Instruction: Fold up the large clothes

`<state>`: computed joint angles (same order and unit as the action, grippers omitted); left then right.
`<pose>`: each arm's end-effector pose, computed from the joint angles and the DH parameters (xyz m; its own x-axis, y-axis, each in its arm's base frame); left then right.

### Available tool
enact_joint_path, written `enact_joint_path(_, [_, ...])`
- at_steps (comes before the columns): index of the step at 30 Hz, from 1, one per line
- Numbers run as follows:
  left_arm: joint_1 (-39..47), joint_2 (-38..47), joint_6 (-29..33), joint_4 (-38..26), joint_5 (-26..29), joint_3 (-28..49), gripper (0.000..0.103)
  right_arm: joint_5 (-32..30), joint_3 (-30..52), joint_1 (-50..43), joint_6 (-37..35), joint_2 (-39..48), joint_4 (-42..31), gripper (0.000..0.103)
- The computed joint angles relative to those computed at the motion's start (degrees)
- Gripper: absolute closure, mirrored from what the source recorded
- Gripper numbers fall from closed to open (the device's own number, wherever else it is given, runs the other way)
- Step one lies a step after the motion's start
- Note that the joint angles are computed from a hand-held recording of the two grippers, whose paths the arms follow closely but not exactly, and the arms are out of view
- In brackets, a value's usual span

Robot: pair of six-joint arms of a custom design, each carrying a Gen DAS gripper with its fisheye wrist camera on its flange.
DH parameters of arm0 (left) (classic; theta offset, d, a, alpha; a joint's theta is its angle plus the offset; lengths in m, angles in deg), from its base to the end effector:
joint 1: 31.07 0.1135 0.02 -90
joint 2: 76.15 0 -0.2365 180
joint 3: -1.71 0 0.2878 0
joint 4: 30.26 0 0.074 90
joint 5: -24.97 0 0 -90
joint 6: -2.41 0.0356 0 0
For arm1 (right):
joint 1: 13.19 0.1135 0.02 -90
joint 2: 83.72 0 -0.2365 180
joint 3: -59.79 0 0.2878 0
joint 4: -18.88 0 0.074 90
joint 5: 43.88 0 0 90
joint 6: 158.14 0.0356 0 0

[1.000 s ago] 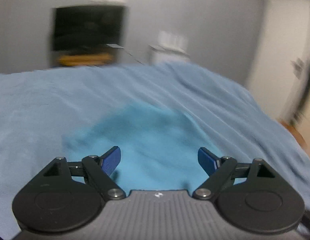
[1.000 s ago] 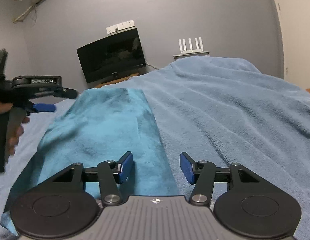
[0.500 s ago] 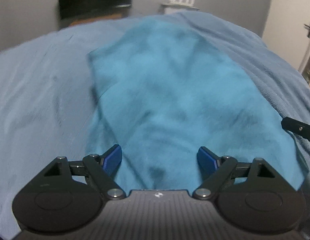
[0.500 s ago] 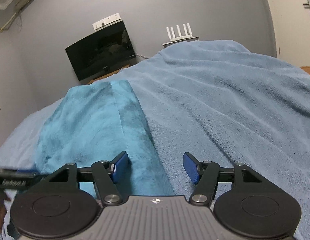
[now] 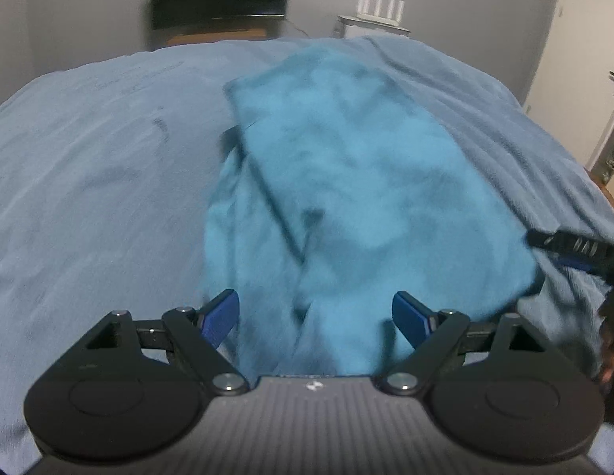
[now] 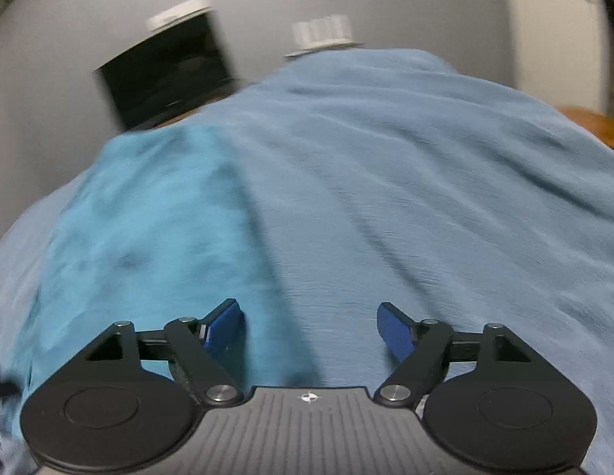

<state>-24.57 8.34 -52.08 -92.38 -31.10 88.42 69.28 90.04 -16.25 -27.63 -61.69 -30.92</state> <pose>0.3369 0.0184 0.2705 -0.5927 0.4175 -0.6887 0.6492 0.7537 -0.1018 0.1645 -0.0228 0.1725 -0.2811 0.6131 -0.7383 0.6912 0.6631 0.2875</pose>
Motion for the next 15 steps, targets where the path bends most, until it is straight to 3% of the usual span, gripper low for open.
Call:
enact_joint_path(3, [3.96,-3.03,0.84,0.68,0.99,-5.11,0.017,3.28,2.79,-0.64,5.66,0.82,-8.59,0.033])
enact_joint_path(8, [9.23,-6.99,3.18,-2.03,3.19,-10.80,0.016,-2.30,3.73,-0.25,8.98,-4.51,-17.29,0.029])
enact_joint_path(12, [10.74,-12.78,4.88,-3.31,4.52,-15.39,0.016,-5.91,6.96,5.69,8.56,-1.59,-21.13,0.024])
enact_joint_path(15, [11.26,-18.82,6.06,-3.23,4.27,-19.50,0.009,-9.01,9.95,10.76,8.46,0.95,-24.95,0.021])
